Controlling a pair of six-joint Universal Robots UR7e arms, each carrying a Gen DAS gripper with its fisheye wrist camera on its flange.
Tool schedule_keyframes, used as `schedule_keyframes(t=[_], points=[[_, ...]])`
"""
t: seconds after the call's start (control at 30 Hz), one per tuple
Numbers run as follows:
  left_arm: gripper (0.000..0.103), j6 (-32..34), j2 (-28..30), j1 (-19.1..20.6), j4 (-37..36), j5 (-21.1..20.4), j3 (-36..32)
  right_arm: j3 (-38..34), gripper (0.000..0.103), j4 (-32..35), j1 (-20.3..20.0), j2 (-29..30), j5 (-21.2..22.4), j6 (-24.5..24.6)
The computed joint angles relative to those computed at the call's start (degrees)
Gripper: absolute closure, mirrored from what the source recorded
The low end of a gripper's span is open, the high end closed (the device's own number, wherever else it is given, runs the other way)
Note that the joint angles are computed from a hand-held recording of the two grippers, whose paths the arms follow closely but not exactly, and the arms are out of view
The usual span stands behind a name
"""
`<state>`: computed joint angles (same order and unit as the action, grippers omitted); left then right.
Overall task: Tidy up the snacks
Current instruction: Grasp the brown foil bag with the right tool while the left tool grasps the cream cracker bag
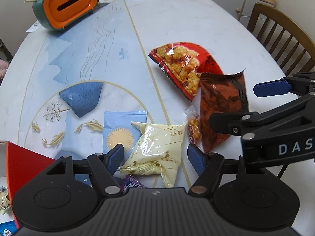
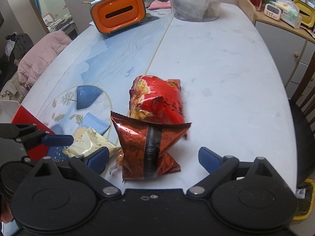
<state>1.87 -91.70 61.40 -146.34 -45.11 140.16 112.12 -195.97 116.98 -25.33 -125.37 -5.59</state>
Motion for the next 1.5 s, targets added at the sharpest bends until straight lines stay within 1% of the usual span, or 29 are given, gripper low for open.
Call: schedule_keyframes(t=[0.2,0.27,0.3,0.33,0.37,0.43,0.5,0.57,0.63,0.7,0.77,0.9,1.03,1.23,1.5], points=[[0.032,1.7,1.1,0.2,-2.7,0.2,0.4,-0.9,0.016,0.4,-0.7,1.2,0.1,0.2],[0.032,1.9,1.3,0.3,-3.1,0.1,0.5,-1.0,0.022,0.3,-0.8,1.4,0.0,0.4],[0.032,2.0,1.3,0.3,-3.4,0.1,0.5,-1.0,0.023,0.2,-0.9,1.4,0.2,0.6],[0.035,2.0,1.3,0.3,-3.6,0.1,0.6,-0.8,0.025,0.0,-1.0,1.4,0.5,0.7],[0.037,2.0,1.4,0.2,-4.0,0.3,0.7,-0.7,0.029,0.0,-1.0,1.3,0.6,0.7],[0.048,2.3,1.3,-0.1,-4.6,0.7,1.1,-0.4,0.035,-0.3,-1.0,1.2,0.9,0.8],[0.053,2.8,1.3,-0.2,-4.6,0.8,1.2,-0.2,0.043,-0.2,-0.9,1.1,1.2,1.3],[0.058,3.0,1.1,-0.6,-5.0,1.1,1.7,0.1,0.059,-0.2,-1.0,0.9,2.3,1.6],[0.064,2.7,0.8,-1.1,-5.2,1.5,2.1,0.0,0.061,-0.4,-0.4,1.2,1.2,1.8],[0.067,2.5,0.5,-1.5,-5.1,2.0,2.4,0.4,0.064,-1.2,0.0,1.3,0.9,1.3],[0.068,1.9,-0.4,-1.8,-4.3,1.9,2.6,0.8,0.066,-1.8,0.4,1.1,0.6,1.6],[0.068,-0.7,-2.7,-2.1,-1.3,1.3,2.5,2.4,0.066,-3.1,1.3,0.2,0.2,2.8],[0.068,-3.9,-6.8,-3.2,3.4,0.0,2.4,4.3,0.066,-3.4,2.7,-1.2,0.2,4.0],[0.068,-8.5,-14.1,-6.4,11.2,-0.8,3.0,6.8,0.066,-3.1,5.7,-3.5,0.1,6.3],[0.068,-16.0,-24.7,-11.3,25.4,-0.6,2.4,8.6,0.066,-1.1,10.3,-5.4,-0.4,10.2]])
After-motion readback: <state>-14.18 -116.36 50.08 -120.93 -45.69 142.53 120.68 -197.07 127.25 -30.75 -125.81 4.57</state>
